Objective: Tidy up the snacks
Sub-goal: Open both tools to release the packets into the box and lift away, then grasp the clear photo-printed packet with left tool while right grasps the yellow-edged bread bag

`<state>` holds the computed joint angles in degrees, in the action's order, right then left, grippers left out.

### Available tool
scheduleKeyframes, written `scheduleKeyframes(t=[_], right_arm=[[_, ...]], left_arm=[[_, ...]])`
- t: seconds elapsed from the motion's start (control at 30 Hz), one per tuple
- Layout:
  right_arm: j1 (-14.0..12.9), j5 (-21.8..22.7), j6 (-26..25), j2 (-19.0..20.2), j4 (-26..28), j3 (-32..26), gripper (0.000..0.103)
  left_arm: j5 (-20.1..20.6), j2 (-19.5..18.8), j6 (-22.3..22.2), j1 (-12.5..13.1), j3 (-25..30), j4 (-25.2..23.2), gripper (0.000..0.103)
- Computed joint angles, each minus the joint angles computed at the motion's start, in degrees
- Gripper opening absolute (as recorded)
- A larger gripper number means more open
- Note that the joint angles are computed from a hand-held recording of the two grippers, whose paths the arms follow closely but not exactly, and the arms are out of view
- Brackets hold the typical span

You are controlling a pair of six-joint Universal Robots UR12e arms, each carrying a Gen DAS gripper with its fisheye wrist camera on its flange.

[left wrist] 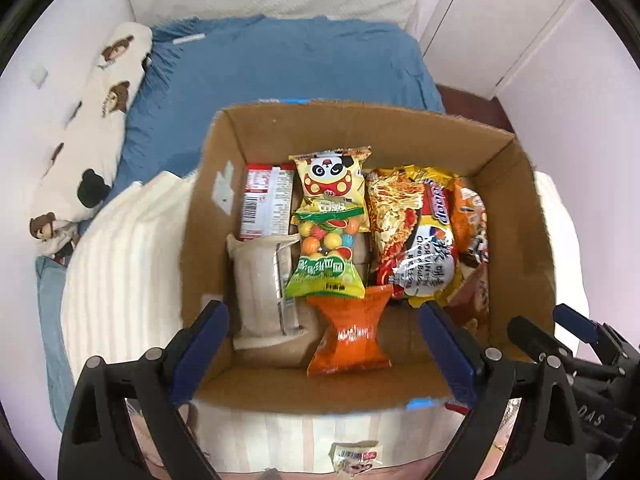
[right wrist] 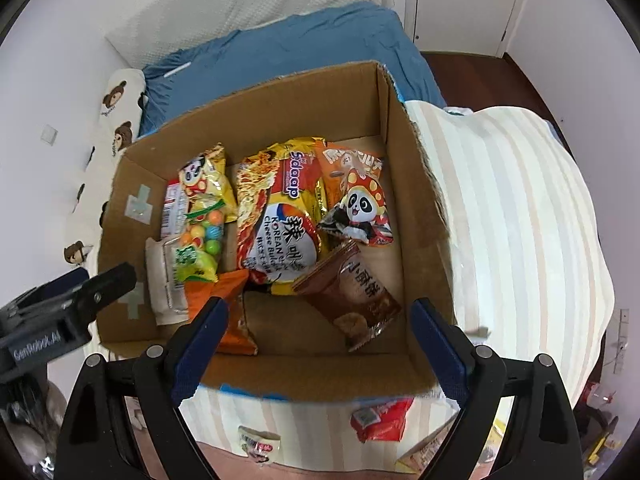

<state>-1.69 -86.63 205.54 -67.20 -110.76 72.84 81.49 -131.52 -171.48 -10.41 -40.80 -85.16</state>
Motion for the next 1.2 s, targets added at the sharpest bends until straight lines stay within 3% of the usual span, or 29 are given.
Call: scheduleKeyframes(t=[0.27, 0.57, 0.97, 1.2], right_arm=[[1.44, -0.54, -0.04, -5.07, -5.58, 5.09, 0.094], [3.32, -3.56, 0.47, -10.77, -11.10, 10.35, 0.094], [2.77, -2.41, 3.19, -18.81, -14.65, 19.28, 0.094], [0.04, -0.70, 8.89, -22.43, -13.42, 26.74, 0.094]], left_arm=[[0.00, 8.95, 1.68, 0.56, -12.88, 11.45, 0.097], [-2.32, 16.54, 2.05, 1.44, -22.07, 19.72, 0.097], [-4.42, 23.17, 0.33, 2.03, -31.43, 23.52, 0.097], [-3.61, 23.37, -0.48, 1.46, -35.72, 19.17, 0.097]])
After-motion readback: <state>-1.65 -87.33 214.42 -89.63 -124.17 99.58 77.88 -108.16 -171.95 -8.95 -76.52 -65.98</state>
